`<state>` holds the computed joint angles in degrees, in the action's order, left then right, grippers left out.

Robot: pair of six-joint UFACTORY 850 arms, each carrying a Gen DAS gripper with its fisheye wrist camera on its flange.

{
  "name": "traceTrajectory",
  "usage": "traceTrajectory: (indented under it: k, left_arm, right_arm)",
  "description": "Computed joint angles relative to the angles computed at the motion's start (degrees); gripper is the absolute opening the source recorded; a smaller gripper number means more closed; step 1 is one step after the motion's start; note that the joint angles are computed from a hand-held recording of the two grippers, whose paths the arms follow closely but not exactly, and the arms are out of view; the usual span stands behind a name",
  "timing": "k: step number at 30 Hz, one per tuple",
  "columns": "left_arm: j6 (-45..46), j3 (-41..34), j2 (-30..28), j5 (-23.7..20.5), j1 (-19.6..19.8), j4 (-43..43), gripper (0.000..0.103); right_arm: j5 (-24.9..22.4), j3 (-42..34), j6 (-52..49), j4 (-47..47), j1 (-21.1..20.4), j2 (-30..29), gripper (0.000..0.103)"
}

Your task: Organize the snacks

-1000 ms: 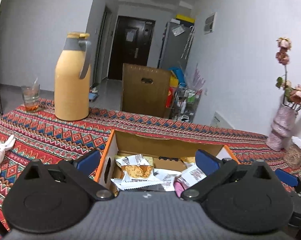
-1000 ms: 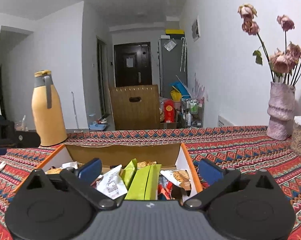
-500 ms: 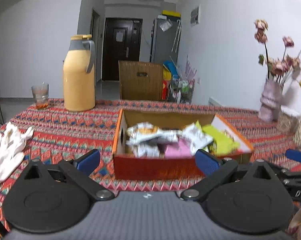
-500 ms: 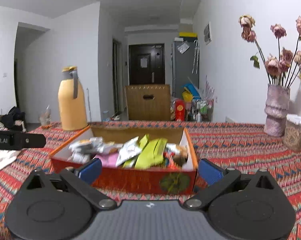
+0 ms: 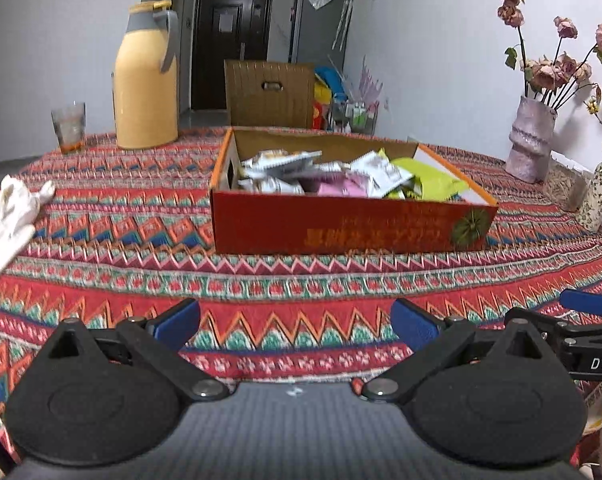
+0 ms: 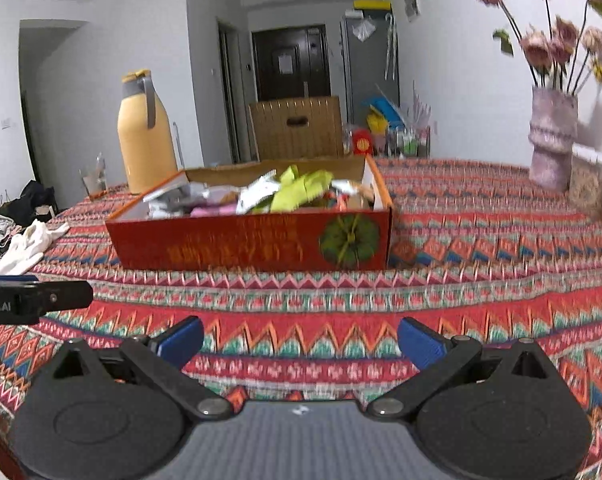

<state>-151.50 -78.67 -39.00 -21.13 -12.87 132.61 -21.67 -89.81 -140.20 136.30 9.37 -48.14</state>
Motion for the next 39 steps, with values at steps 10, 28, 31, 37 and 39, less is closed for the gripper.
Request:
traceTrajectory:
  k: [10, 28, 31, 37, 39]
  left_arm:
    - [1.8, -0.8, -1.2, 2.4, -0.1, -1.7, 0.103]
    - [1.8, -0.7, -1.2, 2.4, -0.1, -1.7, 0.103]
    - [1.8, -0.7, -1.2, 2.4, -0.1, -1.7, 0.103]
    - [1.9, -0.7, -1.2, 2.4, -0.1, -1.7, 0.103]
    - [1.8, -0.7, -1.1, 2.4, -0.1, -1.7, 0.103]
  right_arm:
    - [1.1, 0.3, 0.2, 0.4, 0.0, -0.1, 0.103]
    - [1.4, -0.1, 0.8, 0.1, -0.1, -0.2, 0.103]
    - [1.4, -0.1, 0.9, 0.0, -0.1, -0.2, 0.103]
    - [1.4, -0.1, 0.9, 0.0, -0.1, -0.2, 0.103]
    - [1.4, -0.1, 0.9, 0.0, -0.1, -0.2, 0.103]
